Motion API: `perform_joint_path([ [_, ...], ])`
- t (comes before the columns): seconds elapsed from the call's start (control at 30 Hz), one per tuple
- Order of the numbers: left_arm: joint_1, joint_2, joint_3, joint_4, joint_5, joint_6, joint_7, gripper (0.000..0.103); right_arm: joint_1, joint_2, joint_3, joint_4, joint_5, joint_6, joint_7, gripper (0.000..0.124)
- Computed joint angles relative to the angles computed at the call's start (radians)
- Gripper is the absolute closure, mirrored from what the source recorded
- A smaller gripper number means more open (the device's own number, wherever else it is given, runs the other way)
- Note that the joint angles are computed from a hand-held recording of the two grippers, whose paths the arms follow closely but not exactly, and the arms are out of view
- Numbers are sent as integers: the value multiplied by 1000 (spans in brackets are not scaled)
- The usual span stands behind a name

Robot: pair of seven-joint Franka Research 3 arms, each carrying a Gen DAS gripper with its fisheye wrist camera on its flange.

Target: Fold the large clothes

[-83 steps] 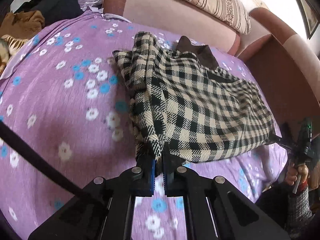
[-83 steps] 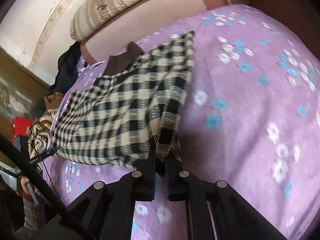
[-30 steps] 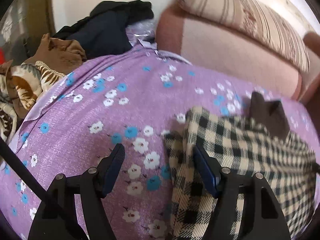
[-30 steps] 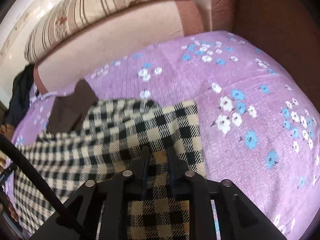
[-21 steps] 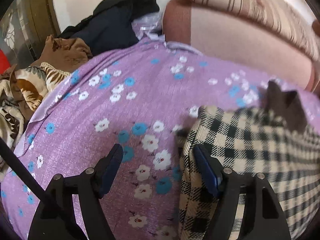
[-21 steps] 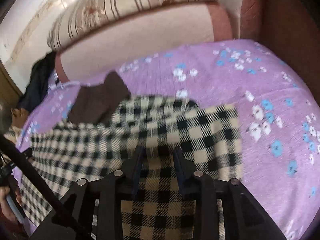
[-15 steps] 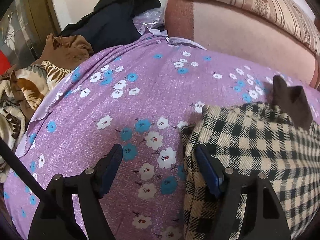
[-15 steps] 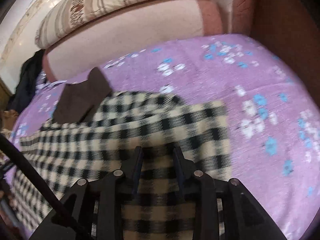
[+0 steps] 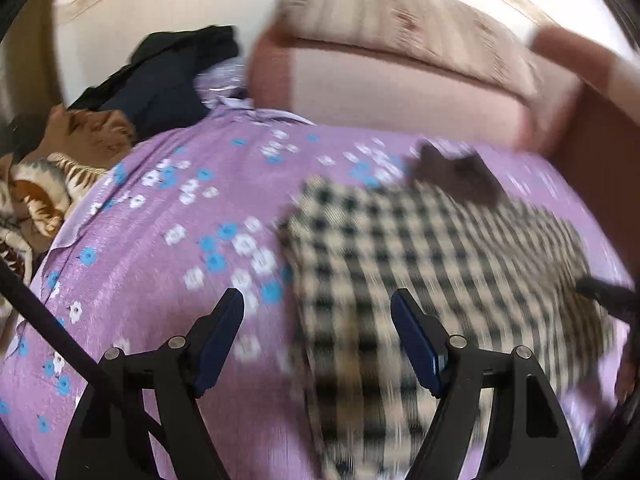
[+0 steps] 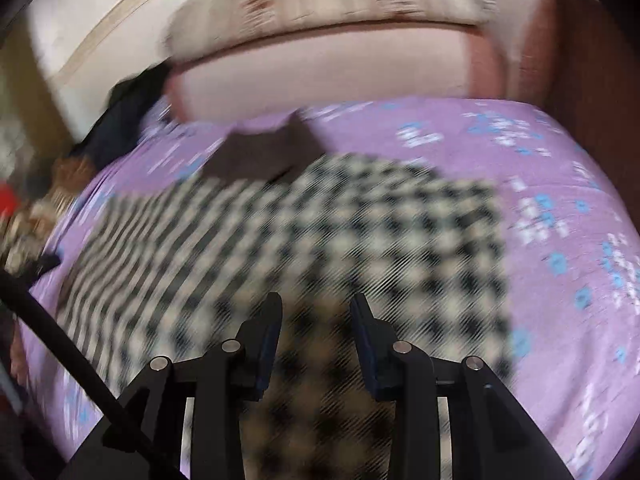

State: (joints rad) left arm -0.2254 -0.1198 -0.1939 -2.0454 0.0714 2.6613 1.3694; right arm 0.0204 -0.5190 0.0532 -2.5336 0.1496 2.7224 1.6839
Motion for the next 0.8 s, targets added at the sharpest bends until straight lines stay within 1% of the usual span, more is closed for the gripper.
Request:
perform_joint_path([
  [0.07,-31,-46,22,-59,-108,5,118,28,51,-39,-4,-42,14,-18,-51,87],
  [0.1,-47,-66,31,-86,-150,-3,170,28,61,-62,12,-67,2,-26,-67,87],
  [0.13,-46,-79,26,-105,-141,-10,172,28,57,-76,29,-83,-14,-28,-71,85],
  [0.2,-23,-93,-2,-128,-38,-56,130,28,42,-107,55,-112,-46,-49,-65,83],
  [0.23,-5,-96,-22,-135,39,-76,84,28,32,-113,64,-116,-57,-61,-53,84],
  [0.27,25,-99,-55,-141,162,-105,7,28,6,-131,81,-128,-83,-82,-30,84],
  [0.3,32,-104,-61,-151,216,-114,-24,28,-35,-155,108,-141,-124,-105,3,84],
  [0.33,23,-111,-49,-160,213,-111,-21,28,-72,-185,121,-159,-162,-120,31,84],
  [0.4,17,-113,-36,-152,204,-136,-39,28,-125,-217,131,-170,-210,-156,82,84],
  [0.43,17,-115,-32,-150,206,-145,-50,28,-156,-237,131,-177,-232,-176,114,84],
  [0.47,24,-119,-38,-147,234,-161,-78,28,-183,-245,117,-181,-245,-186,138,83],
  [0.5,22,-123,-35,-147,237,-171,-80,28,-203,-258,105,-182,-254,-215,159,83],
  [0.53,18,-126,-27,-146,227,-177,-74,28,-226,-269,81,-184,-253,-242,181,75],
  [0.6,15,-141,-22,-144,222,-184,-79,28,-267,-293,54,-187,-252,-284,234,74],
  [0.63,15,-146,-18,-140,219,-184,-76,28,-273,-304,28,-192,-240,-289,247,74],
  [0.7,18,-168,-18,-140,225,-171,-90,28,-298,-334,18,-201,-235,-291,286,74],
  [0.77,40,-189,-35,-143,280,-146,-152,28,-301,-358,12,-210,-231,-245,301,73],
  [0.8,40,-199,-31,-144,277,-128,-168,28,-298,-370,15,-214,-230,-225,299,73],
])
